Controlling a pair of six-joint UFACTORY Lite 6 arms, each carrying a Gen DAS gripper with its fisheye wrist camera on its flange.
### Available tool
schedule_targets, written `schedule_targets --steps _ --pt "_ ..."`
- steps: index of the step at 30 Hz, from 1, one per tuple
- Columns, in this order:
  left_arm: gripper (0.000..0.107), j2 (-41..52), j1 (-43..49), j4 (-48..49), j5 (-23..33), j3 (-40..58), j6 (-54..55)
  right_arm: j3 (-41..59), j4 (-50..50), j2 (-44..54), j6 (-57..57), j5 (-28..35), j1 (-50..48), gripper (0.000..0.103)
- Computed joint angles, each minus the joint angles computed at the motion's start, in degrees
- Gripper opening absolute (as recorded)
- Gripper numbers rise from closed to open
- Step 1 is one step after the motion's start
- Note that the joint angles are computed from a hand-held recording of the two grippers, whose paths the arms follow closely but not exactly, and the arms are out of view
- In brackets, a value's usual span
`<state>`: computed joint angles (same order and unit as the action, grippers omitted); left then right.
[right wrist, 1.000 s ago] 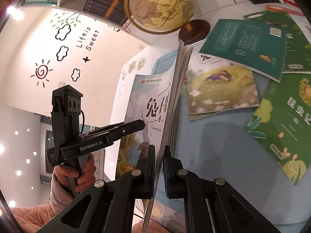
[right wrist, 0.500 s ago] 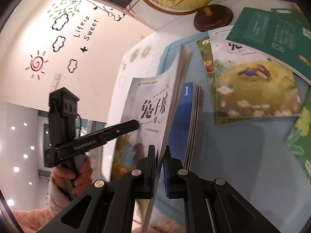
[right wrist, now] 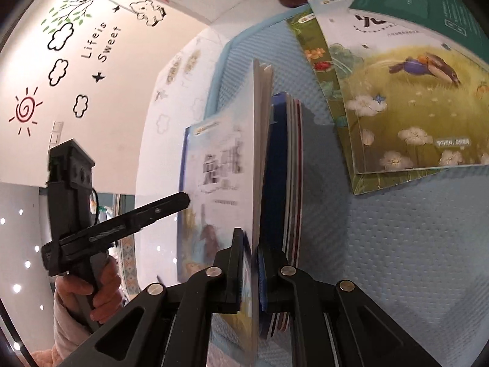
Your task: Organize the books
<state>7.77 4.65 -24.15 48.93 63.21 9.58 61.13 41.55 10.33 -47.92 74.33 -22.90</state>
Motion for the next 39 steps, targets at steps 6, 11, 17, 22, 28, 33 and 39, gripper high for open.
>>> schedule_targets --steps 6,11,17,22,28,33,39 --pt "0.03 -3.2 0.4 5.7 -3.1 -2.4 -6.3 -2.4 0.1 -0.6 1.0 -2.3 1.4 0.011" --pt "0.03 -3.9 1.8 10.2 -3.5 -4.0 -10.1 -3.3 -0.1 -0.2 0.6 -2.5 0.1 0.013" --pt "0.031 -5.4 3.9 8.1 -4.3 -6.9 -9.2 -3.7 0.7 -0.5 0.6 -3.4 1.5 0.013" --pt "0.032 -7.5 2.5 8.9 -3.9 -8.8 -11.0 -2.5 0.8 0.5 1.0 -3.5 2.8 0.013" --pt "0.033 -11.2 0.0 15.6 -3.2 -10.1 -18.4 -0.5 1.2 3.5 1.2 -0.7 1.6 0.026" --pt "0.038 -13.6 -5.6 23.3 -0.8 -9.7 -27.8 2.5 1.1 2.7 1.4 3.0 -1.3 0.065" --pt "0.055 -17.0 -11.7 26.6 0.1 -11.0 -35.9 10.0 -1.7 5.4 1.2 7.4 -6.6 0.071"
